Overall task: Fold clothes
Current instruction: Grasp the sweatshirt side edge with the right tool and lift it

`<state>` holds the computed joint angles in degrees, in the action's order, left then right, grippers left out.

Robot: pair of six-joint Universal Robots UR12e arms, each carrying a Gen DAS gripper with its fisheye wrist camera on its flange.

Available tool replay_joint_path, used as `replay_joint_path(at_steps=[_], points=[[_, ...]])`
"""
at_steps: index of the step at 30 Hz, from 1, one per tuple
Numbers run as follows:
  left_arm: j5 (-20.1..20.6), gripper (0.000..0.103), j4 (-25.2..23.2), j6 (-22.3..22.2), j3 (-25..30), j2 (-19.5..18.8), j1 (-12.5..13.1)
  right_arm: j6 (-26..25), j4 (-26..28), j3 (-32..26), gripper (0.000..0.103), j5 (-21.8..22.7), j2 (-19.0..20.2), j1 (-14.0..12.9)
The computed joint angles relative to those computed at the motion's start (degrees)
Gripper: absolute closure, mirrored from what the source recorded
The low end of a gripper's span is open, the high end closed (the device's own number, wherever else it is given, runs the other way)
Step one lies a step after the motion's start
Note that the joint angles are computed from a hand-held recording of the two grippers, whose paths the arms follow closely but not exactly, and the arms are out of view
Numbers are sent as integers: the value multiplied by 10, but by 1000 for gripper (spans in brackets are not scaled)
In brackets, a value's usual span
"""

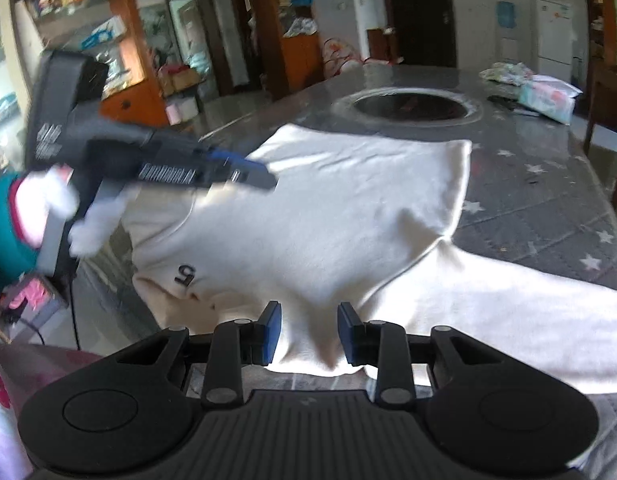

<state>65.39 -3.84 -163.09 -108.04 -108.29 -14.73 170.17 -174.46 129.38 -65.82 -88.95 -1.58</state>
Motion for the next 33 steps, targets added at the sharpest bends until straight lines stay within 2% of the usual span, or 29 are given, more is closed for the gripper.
replay_joint_path(at_steps=[3, 7, 9, 11, 18, 20, 22, 25, 27, 33], points=[[-19, 79, -16, 20, -8, 4, -6, 9, 1, 4, 73, -7, -3, -3], [-1, 79, -32, 51, -14, 6, -14, 18, -10, 13, 73, 3, -12, -11], [1, 74, -37, 55, -16, 8, -15, 36, -31, 20, 73, -11, -17, -17], [3, 71, -36, 54, -17, 9, -15, 57, -46, 24, 73, -48, -21, -21], [-19, 70, -20, 56, -17, 9, -19, 160, -71, 37, 73, -245, -19, -31], [-23, 70, -22, 55, -15, 9, -21, 197, -75, 40, 73, -284, -18, -38], [-28, 69, -25, 57, -14, 9, -24, 233, -80, 44, 73, -304, -17, -49], [-31, 67, -31, 66, -12, 8, -30, 274, -84, 51, 73, -305, -17, -70], [-33, 67, -35, 71, -12, 7, -33, 295, -92, 55, 70, -291, -14, -83], [-32, 67, -44, 82, -9, 5, -41, 359, -127, 70, 71, -214, -8, -126]])
